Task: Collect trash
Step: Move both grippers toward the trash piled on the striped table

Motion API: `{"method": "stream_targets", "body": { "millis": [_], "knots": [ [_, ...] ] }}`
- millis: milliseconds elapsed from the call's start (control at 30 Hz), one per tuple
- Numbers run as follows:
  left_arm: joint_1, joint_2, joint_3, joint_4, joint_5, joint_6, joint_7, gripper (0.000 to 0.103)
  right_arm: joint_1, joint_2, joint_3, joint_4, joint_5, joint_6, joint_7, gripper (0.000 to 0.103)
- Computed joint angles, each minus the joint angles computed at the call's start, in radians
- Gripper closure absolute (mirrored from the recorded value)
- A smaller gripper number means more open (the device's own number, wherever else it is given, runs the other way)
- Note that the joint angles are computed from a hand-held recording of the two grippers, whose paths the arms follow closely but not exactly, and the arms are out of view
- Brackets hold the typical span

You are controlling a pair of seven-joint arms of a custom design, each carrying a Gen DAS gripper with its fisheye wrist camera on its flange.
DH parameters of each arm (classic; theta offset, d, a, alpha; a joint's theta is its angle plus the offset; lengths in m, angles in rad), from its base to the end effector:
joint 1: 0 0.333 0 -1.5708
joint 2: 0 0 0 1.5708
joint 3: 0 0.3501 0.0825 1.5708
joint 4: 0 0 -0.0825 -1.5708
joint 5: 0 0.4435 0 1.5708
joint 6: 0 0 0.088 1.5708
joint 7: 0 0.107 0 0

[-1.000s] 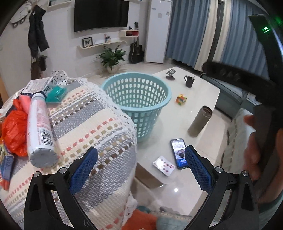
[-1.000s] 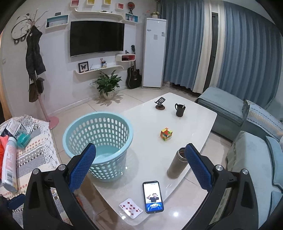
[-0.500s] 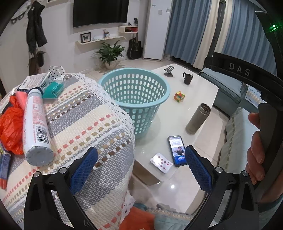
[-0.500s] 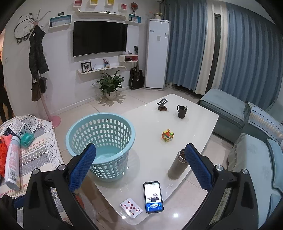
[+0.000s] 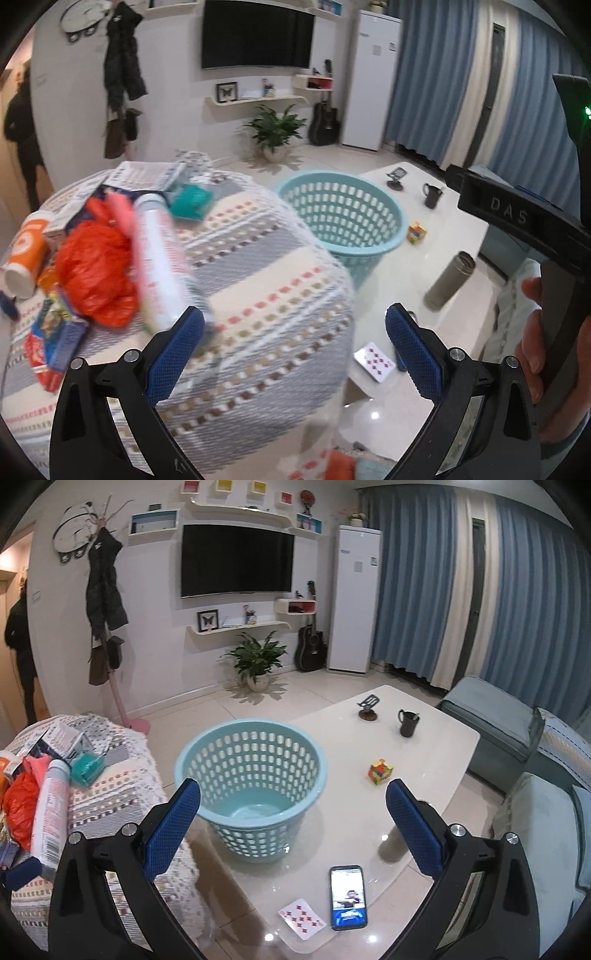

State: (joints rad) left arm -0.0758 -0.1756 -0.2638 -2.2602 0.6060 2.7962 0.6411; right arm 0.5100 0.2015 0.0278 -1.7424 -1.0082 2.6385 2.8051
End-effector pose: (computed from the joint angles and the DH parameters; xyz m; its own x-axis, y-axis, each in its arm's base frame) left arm 0.5366 -0.2239 0.5104 0.0485 -0.9967 0.0655 -0.6978 -0.0807 -0.7118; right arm 0.6130 0.3889 0.5379 0.0334 -0.9994 0.0103 -0.5605 -0.0273 -0.8277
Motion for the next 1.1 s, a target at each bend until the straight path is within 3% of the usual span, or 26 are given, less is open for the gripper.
{"method": "stream_targets", "body": {
  "millis": [200,800,1100],
  "knots": [
    [0.016,-0.015,0.004,-0.015,0.020,-0.009,-0.039,0.008,0.014,0.038,0.006,0.032,0.070,0.030,-0.088,0.007],
    [0.034,-0.016,-0.008,-0.013,0.132,-0.008,-0.134,0.008,0.026,0.037,-0.019,0.015,0.066,0.048,-0.097,0.007],
    [0.060,-0.057,-0.012,-0.048,0.174,-0.011,-0.187,0.008,0.026,0.053,-0.006,0.021,0.108,0.091,-0.150,0.014]
  ]
}}
